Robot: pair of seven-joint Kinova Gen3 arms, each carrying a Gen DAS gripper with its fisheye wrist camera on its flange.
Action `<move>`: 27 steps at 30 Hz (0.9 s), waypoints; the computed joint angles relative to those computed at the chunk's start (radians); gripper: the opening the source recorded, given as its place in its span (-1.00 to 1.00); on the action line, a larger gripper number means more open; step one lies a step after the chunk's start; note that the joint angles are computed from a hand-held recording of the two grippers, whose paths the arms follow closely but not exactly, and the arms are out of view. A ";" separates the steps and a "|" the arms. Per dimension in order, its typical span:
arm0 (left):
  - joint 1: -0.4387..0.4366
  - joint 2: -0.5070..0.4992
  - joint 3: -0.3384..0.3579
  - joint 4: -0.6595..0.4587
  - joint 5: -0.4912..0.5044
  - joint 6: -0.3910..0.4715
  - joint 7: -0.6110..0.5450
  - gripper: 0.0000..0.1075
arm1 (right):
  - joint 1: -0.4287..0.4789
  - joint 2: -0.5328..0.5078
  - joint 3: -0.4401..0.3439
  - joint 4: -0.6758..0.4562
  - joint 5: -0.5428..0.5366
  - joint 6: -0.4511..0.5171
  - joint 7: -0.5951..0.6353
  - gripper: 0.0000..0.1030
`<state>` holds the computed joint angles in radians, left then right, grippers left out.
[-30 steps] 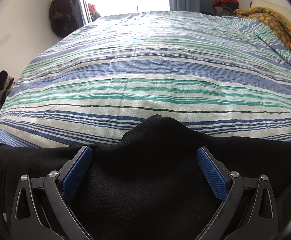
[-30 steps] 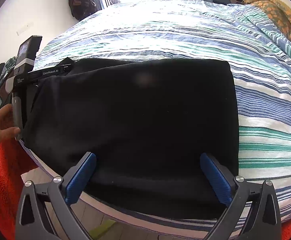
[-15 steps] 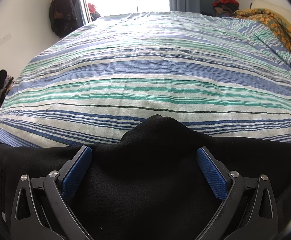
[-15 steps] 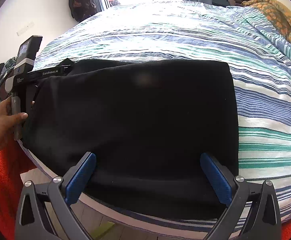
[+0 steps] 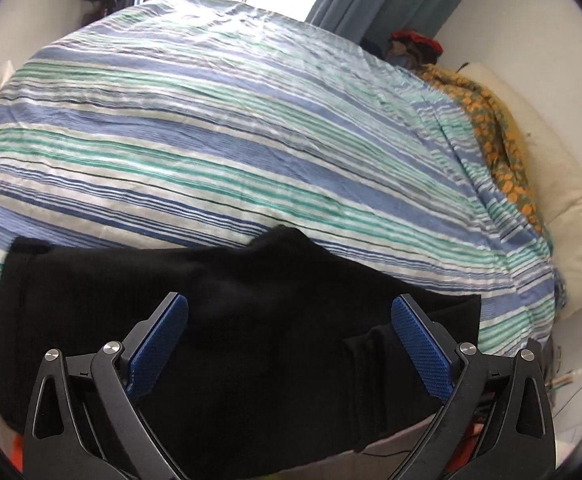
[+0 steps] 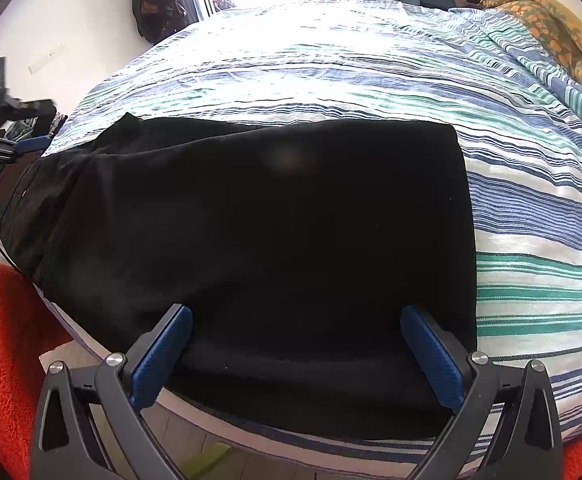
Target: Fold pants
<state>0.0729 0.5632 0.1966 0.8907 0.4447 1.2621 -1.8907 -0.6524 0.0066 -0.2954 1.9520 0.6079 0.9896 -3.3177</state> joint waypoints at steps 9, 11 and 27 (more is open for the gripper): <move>-0.217 0.143 -0.059 -0.146 -0.029 0.158 0.055 0.83 | -0.002 0.005 0.001 0.000 0.009 0.002 -0.011 1.00; -0.249 0.184 -0.023 -0.134 0.012 0.175 0.019 0.44 | -0.003 0.008 0.002 -0.004 0.009 0.006 -0.011 1.00; -0.220 0.096 0.071 -0.207 0.177 0.296 0.039 -0.80 | -0.006 0.010 0.004 -0.011 0.003 0.014 -0.008 1.00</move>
